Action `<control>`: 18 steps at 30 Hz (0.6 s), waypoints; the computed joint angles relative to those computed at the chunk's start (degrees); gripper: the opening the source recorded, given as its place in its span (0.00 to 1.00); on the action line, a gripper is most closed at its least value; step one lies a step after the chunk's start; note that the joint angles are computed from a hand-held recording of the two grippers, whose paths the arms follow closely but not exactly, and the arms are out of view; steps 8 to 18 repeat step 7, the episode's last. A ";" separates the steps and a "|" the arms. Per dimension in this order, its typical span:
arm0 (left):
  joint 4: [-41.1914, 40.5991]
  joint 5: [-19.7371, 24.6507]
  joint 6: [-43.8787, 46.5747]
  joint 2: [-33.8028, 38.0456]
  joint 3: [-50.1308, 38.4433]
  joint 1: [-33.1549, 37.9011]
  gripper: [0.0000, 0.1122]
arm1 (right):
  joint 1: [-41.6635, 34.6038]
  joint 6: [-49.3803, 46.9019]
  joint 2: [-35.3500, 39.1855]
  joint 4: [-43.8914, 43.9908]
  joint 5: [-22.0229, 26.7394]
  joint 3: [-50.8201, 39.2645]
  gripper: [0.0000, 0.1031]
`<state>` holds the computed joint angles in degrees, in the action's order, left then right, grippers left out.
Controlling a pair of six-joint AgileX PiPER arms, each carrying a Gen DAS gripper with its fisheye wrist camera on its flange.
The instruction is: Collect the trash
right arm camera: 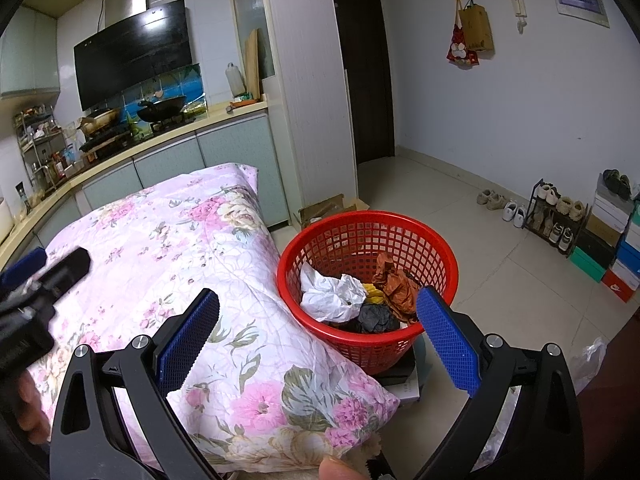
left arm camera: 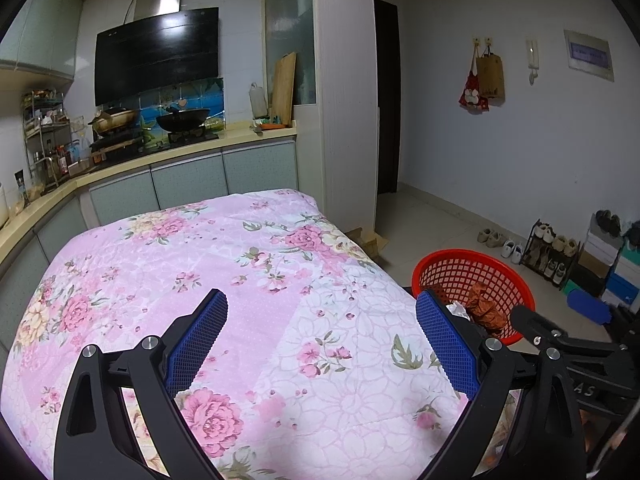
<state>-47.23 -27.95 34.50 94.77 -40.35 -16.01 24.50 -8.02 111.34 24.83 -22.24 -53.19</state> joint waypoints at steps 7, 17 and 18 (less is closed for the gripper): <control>-0.54 -2.87 1.03 -5.11 6.78 7.69 0.82 | 6.21 3.31 1.61 -5.67 -3.07 2.62 0.93; -0.54 -2.87 1.03 -5.11 6.78 7.69 0.82 | 6.21 3.31 1.61 -5.67 -3.07 2.62 0.93; -0.54 -2.87 1.03 -5.11 6.78 7.69 0.82 | 6.21 3.31 1.61 -5.67 -3.07 2.62 0.93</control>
